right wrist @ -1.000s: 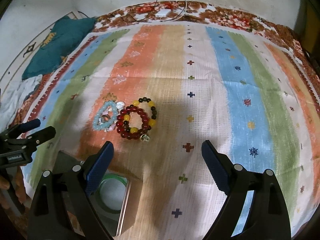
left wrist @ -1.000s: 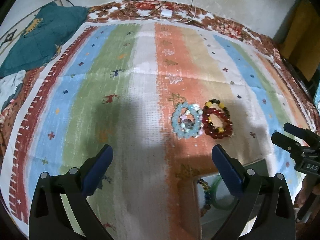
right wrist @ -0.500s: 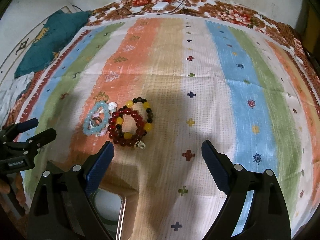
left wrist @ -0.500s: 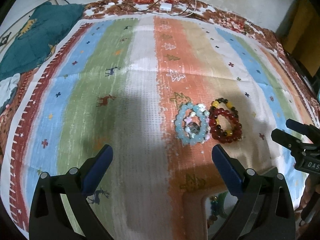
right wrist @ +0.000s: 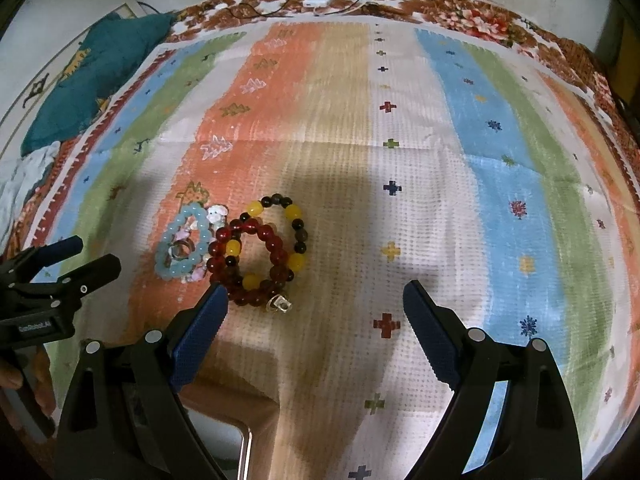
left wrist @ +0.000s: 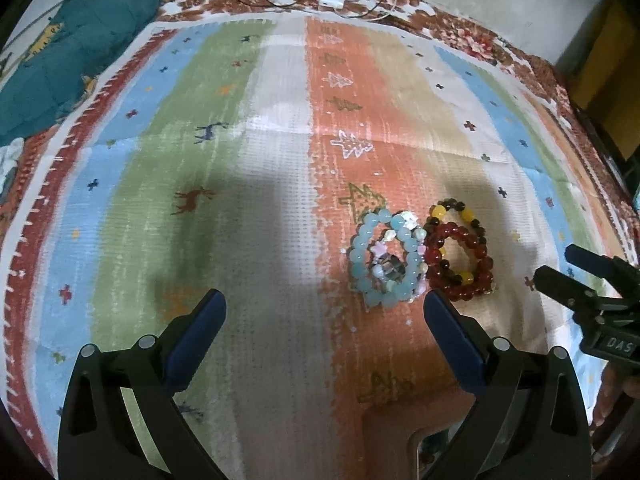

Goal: Organize jewelry
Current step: 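Move both grippers back to the remaining bracelets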

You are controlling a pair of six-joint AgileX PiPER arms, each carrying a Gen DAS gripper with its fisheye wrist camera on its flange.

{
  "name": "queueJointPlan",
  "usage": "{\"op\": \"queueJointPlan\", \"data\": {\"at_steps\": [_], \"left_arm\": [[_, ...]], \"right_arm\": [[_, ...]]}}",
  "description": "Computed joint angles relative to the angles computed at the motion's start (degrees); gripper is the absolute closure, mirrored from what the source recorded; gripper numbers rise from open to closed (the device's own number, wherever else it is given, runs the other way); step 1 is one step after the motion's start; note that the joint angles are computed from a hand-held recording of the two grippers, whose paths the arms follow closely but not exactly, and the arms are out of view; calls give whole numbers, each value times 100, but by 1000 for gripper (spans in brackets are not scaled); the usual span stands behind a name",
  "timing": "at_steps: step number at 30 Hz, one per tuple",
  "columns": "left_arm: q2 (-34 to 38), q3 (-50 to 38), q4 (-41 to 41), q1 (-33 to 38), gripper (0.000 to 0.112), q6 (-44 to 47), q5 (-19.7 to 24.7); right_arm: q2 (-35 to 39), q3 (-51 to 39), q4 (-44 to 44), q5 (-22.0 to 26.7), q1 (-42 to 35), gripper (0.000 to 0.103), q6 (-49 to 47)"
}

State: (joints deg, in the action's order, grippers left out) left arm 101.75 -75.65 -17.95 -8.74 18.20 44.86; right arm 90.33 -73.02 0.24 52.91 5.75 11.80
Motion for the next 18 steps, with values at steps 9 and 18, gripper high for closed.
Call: {"op": "queueJointPlan", "data": {"at_steps": [9, 18], "left_arm": [[328, -251, 126, -41, 15, -110, 66], [579, -431, 315, -99, 15, -233, 43]], "right_arm": [[284, -138, 21, 10, -25, 13, 2], [666, -355, -171, 34, 57, 13, 146]]}}
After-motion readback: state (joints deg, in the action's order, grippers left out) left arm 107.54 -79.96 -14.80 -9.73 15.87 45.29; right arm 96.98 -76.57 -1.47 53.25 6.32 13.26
